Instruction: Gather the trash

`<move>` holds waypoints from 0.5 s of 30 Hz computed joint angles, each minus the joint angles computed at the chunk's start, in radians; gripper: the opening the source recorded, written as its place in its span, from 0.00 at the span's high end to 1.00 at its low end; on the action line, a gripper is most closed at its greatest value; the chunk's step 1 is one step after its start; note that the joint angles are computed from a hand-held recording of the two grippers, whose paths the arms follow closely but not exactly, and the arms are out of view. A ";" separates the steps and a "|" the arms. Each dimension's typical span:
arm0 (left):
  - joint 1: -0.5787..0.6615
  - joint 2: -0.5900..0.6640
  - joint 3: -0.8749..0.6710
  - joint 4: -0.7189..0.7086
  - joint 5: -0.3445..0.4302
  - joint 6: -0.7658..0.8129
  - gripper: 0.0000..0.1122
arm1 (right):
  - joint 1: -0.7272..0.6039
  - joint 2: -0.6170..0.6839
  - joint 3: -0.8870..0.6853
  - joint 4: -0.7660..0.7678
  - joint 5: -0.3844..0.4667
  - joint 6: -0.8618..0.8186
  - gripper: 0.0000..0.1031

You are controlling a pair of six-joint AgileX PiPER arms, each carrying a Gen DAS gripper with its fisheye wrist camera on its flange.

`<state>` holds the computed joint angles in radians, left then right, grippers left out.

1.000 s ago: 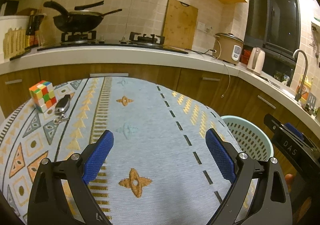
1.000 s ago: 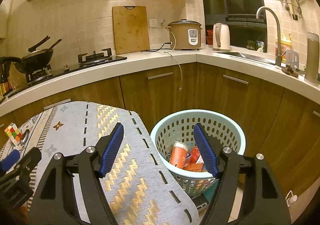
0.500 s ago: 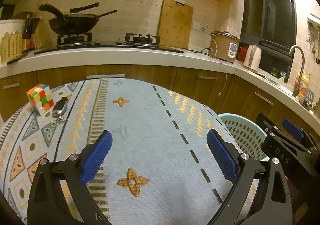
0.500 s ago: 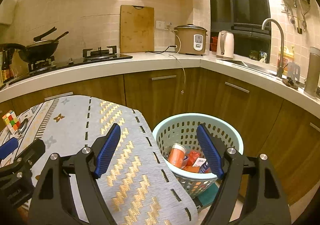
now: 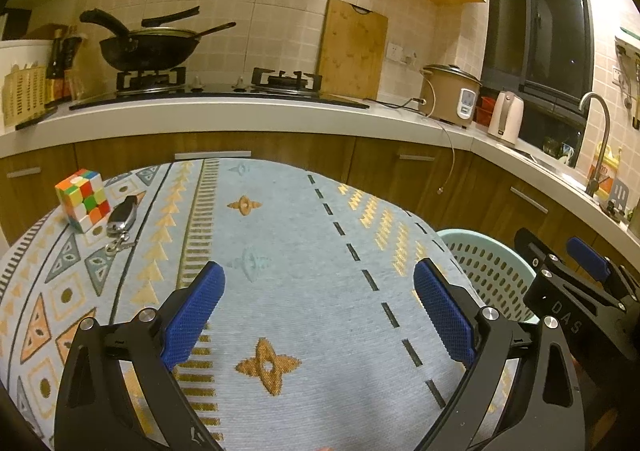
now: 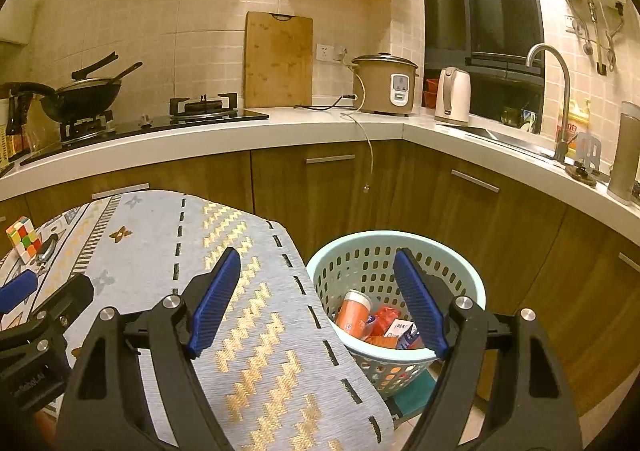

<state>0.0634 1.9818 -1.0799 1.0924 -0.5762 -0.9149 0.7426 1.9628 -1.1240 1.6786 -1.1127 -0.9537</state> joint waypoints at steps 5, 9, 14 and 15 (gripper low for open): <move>0.000 0.000 0.001 0.003 0.000 -0.003 0.17 | -0.001 -0.011 0.011 0.002 -0.001 0.007 0.27; -0.001 0.000 0.000 0.005 0.001 -0.007 0.17 | -0.005 -0.009 0.014 0.003 0.008 0.005 0.25; -0.001 0.005 -0.005 0.020 0.006 -0.031 0.17 | -0.015 -0.001 0.013 0.011 0.029 0.008 0.24; -0.001 0.005 -0.005 0.021 0.007 -0.034 0.17 | -0.016 0.000 0.013 0.011 0.029 0.008 0.24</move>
<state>0.0625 1.9869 -1.0847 1.1136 -0.5691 -0.9489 0.7269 1.9625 -1.1105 1.6900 -1.0839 -0.9455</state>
